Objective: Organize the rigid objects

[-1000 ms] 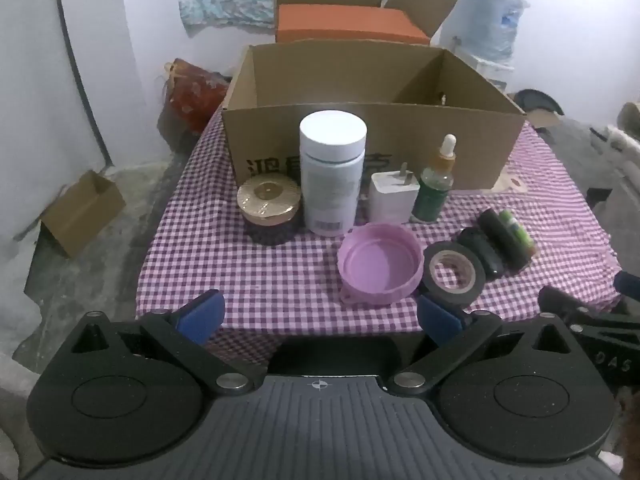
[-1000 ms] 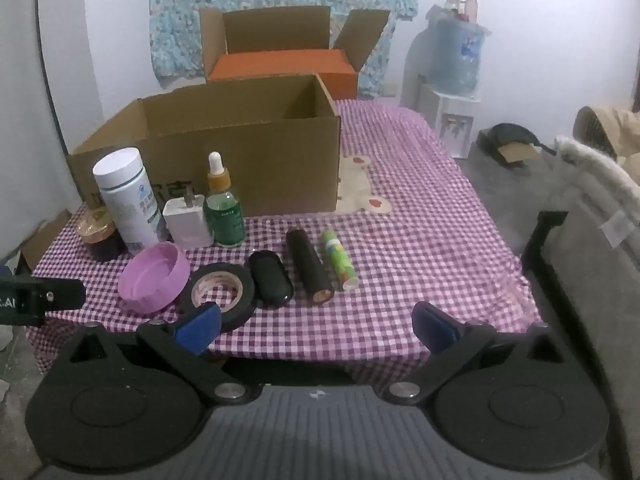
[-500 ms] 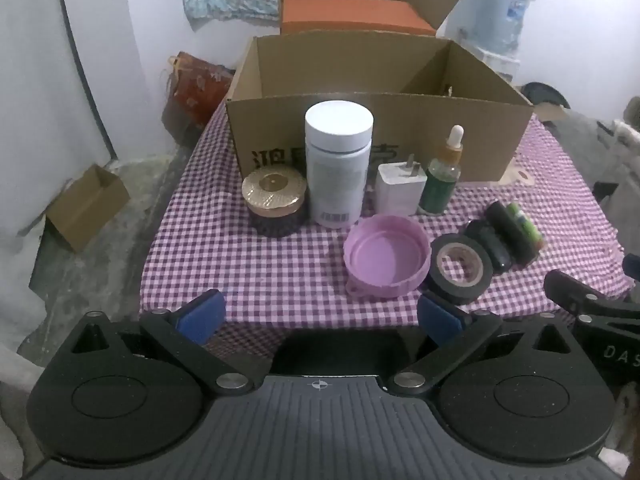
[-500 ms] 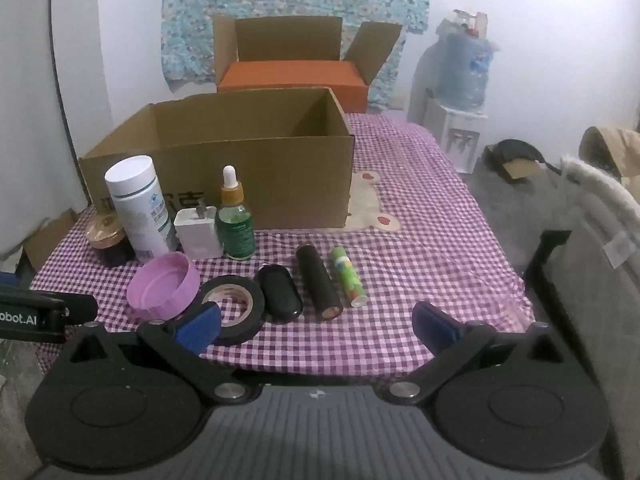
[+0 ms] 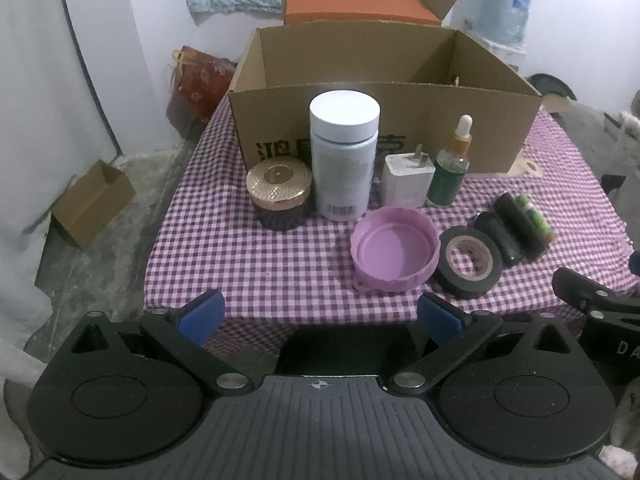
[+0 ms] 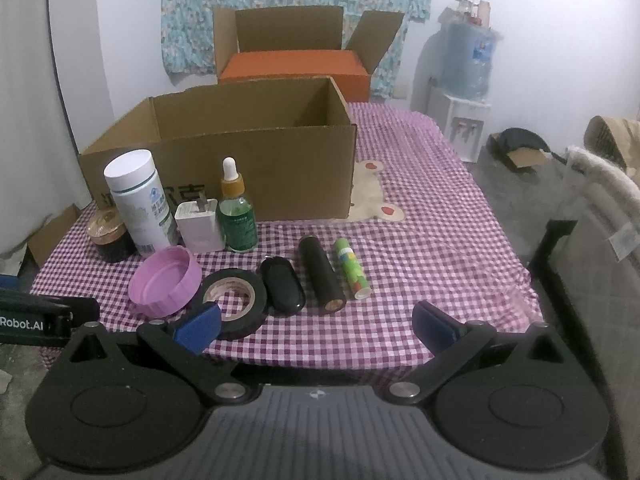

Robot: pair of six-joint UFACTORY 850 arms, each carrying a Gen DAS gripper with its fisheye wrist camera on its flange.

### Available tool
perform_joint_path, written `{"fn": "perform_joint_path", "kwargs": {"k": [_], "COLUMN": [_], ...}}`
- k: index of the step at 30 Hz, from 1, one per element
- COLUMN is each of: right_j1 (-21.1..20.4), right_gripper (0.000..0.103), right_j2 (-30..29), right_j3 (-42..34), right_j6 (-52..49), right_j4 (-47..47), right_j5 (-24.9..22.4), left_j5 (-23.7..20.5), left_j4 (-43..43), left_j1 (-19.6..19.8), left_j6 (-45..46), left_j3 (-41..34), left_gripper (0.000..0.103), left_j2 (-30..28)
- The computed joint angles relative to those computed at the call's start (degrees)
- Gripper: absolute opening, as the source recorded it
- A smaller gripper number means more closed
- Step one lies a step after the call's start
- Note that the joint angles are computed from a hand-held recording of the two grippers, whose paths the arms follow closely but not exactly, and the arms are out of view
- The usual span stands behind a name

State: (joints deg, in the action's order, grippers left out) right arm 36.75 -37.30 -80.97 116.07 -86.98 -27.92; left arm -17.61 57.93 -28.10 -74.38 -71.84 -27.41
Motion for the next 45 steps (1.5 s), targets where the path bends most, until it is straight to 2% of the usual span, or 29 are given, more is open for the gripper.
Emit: {"fn": "perform_joint_path", "kwargs": {"k": [45], "right_j1": [-0.28], "right_gripper": [0.103], "right_j2": [-1.1], "right_j3": [-1.88], "right_j6": [-4.47], "right_j4": [4.33], "right_j5": [1.32], "left_j5": [-1.62], "left_j4": [-4.15], "left_j1": [0.34], "left_j6": [4.34], "left_j3": [-0.84], "left_gripper": [0.103], "left_j2": [-0.71]}}
